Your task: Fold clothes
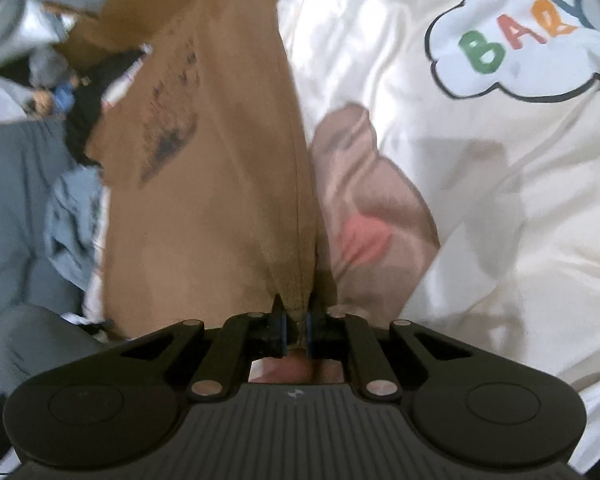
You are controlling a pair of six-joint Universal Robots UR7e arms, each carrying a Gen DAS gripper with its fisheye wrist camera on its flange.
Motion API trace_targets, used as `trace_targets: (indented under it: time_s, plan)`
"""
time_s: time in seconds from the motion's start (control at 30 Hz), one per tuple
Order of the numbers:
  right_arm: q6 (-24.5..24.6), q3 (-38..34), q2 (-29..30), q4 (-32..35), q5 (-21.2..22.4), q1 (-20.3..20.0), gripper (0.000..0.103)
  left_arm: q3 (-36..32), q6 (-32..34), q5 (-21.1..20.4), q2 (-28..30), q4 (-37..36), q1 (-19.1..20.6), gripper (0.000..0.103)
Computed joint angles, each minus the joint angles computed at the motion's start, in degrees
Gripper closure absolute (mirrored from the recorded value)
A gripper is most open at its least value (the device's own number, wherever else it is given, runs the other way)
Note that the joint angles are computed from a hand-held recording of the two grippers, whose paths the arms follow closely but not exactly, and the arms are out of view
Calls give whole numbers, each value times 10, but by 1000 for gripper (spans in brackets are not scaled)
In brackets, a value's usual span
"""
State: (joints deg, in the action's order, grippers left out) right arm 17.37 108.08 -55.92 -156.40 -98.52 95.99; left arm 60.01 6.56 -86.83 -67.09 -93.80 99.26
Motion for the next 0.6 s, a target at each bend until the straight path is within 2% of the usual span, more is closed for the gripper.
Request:
trace_targets:
  time_s: [0.1,0.27,0.43,0.5,0.53,0.57,0.6]
  plan:
    - [-5,10,-9,6,13,-7,97,-6,4,-1,-2,8,3,101]
    - [4,-8,11,50,3,-5,97,-17,0,23,3,19,1,101]
    - [15,-35,16,108,-47,9,91,-42,-18,43,18,43,-3,97]
    - [16,-26,4,90,-31,5,82,-51,-18,47,17,41,-2,92]
    - [16,-20,-2,77,-27,5,70,-58,-21,46,16,38,0,91]
    - [16,-17,-8,67,-26,5,64,-67,-24,42,16,34,2,91]
    - [18,-16,-14,61,-28,6,64,-77,-25,39,16,32,4,91]
